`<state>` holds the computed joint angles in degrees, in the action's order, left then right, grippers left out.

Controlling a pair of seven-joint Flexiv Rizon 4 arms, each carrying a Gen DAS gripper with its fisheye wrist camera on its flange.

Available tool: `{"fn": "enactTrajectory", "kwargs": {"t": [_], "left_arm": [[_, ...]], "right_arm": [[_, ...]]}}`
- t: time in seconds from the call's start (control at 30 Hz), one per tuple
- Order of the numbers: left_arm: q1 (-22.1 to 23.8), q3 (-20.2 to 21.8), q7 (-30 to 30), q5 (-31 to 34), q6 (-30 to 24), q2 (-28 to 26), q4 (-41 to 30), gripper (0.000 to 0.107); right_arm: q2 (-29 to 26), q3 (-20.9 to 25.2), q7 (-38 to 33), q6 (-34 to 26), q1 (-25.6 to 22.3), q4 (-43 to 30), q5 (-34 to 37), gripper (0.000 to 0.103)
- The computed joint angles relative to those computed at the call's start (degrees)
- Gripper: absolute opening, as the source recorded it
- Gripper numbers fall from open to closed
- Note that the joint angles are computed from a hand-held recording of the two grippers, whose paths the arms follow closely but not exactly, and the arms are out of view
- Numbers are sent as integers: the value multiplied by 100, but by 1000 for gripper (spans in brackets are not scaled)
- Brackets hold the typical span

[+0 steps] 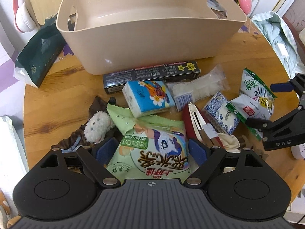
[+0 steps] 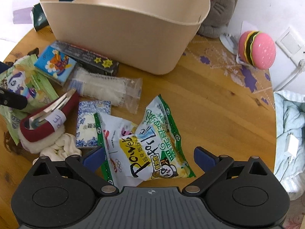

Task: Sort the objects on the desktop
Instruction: 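Grasp the green melon snack bag with the left gripper while the right grasps the Powell's snack bag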

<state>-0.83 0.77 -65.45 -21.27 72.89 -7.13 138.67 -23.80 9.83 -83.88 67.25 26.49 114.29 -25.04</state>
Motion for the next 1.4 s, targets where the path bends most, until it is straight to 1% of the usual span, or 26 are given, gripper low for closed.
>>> {"fn": "enactTrajectory", "kwargs": {"t": [0.07,0.2,0.27,0.33,0.4,0.53,0.63,0.7,0.8,0.83,0.9,0.93,0.97,1.0,1.13,1.2,1.27,1.4], "left_arm": [[-17,-18,-1,3,21,-7,3,86],[-128,135,-471,675,76,-28,-44,86],[-159,192,-700,973,124,-29,-48,85],[-188,235,-938,1238,183,-26,-44,85],[-232,297,-1220,1570,173,-15,-70,84],[-247,321,-1650,1885,146,15,-94,84],[-281,364,-2066,2171,181,16,-123,83],[-340,453,-2452,2567,357,-44,-162,83],[-417,554,-2870,3038,424,-137,-296,83],[-428,568,-2960,3123,432,-151,-322,82],[-472,624,-3148,3304,463,-169,-366,73],[-356,475,-2983,3019,426,-149,-295,70],[-340,458,-3005,2928,422,-144,-272,69],[-432,556,-3346,3097,356,-140,-328,68],[-457,545,-3599,3259,270,-88,-349,64],[-415,492,-3618,3167,281,-50,-299,63],[-361,422,-3556,2974,283,-6,-223,61],[-326,376,-3608,2804,208,115,-144,60]], "right_arm": [[-49,26,-24,-134,-6,-58,58,99],[-98,-26,101,-163,45,-91,34,98],[-134,21,71,-149,8,-113,106,98],[-186,114,-40,-239,-49,-179,250,96],[-214,114,-70,-268,-36,-182,283,93],[-229,61,-20,-137,-2,-99,250,92],[-250,186,-175,-75,-123,-117,451,88],[-281,259,-316,-43,-201,-159,591,80],[-344,463,-615,-86,-382,-291,957,74],[-351,499,-706,-90,-412,-314,1039,73],[-397,559,-890,-69,-446,-365,1172,71],[-396,610,-1022,-69,-509,-379,1268,70],[-413,648,-1146,-26,-567,-390,1363,70],[-411,667,-1230,3,-591,-386,1428,69],[-387,670,-1396,66,-602,-375,1597,65],[-384,731,-1508,65,-663,-399,1731,62],[-433,746,-1584,58,-692,-472,1827,61],[-375,834,-1785,61,-771,-445,2020,60]]}}
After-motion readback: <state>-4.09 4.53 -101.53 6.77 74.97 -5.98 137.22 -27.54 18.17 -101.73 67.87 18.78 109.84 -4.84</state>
